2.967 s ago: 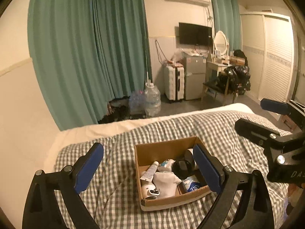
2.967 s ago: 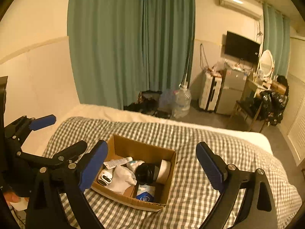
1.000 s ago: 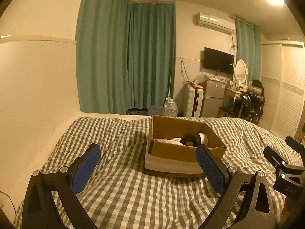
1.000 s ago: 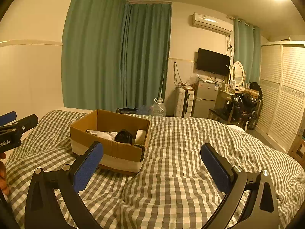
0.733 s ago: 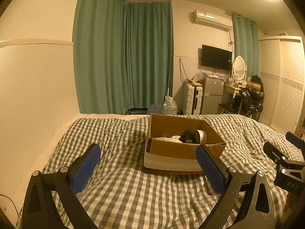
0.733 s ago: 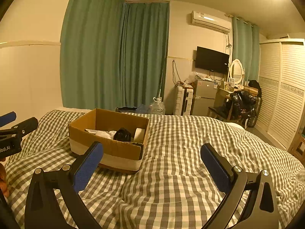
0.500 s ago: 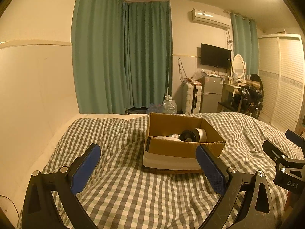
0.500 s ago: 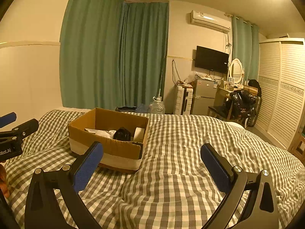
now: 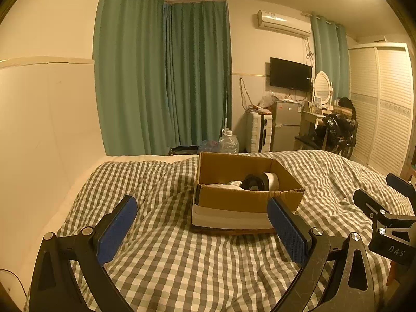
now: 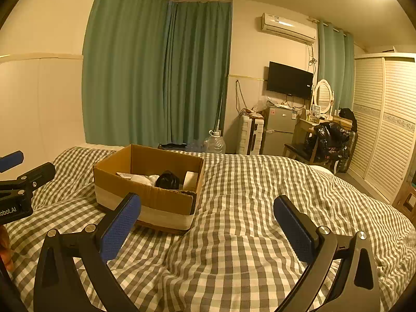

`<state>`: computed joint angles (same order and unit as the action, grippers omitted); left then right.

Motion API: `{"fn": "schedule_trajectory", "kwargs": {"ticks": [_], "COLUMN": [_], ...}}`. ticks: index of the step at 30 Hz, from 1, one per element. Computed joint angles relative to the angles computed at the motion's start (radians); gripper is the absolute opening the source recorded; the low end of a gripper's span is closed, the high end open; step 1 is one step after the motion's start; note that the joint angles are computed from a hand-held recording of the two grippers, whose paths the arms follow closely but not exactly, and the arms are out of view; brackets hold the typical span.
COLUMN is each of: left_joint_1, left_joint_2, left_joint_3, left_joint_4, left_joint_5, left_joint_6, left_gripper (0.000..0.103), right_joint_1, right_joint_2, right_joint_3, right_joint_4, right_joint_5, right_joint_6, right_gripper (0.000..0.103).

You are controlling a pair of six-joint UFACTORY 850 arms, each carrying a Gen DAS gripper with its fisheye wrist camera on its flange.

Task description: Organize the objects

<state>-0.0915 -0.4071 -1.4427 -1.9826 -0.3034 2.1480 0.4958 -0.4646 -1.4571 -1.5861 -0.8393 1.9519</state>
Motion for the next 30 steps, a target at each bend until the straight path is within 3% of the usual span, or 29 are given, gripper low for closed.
{"fn": "schedule_trajectory", "kwargs": {"ticks": [13,30], "left_joint_1": [-0.015,-0.014], "left_joint_2": [0.011,0.003], "left_joint_3": [0.022,0.013], "left_joint_4": [-0.073,-0.001], "left_joint_5": [0.006,0.016], "left_joint_6": [0.123,0.050], "left_gripper": [0.103,0.103], "right_joint_1": [0.001,0.001], "right_joint_2": [0.003,0.005], "right_joint_3": [0.006,0.010], "right_joint_4": [0.005,0.010], "right_joint_5": [0.002,0.003], "right_joint_6": [-0.001,-0.004], "right_gripper": [0.102,0.102]}}
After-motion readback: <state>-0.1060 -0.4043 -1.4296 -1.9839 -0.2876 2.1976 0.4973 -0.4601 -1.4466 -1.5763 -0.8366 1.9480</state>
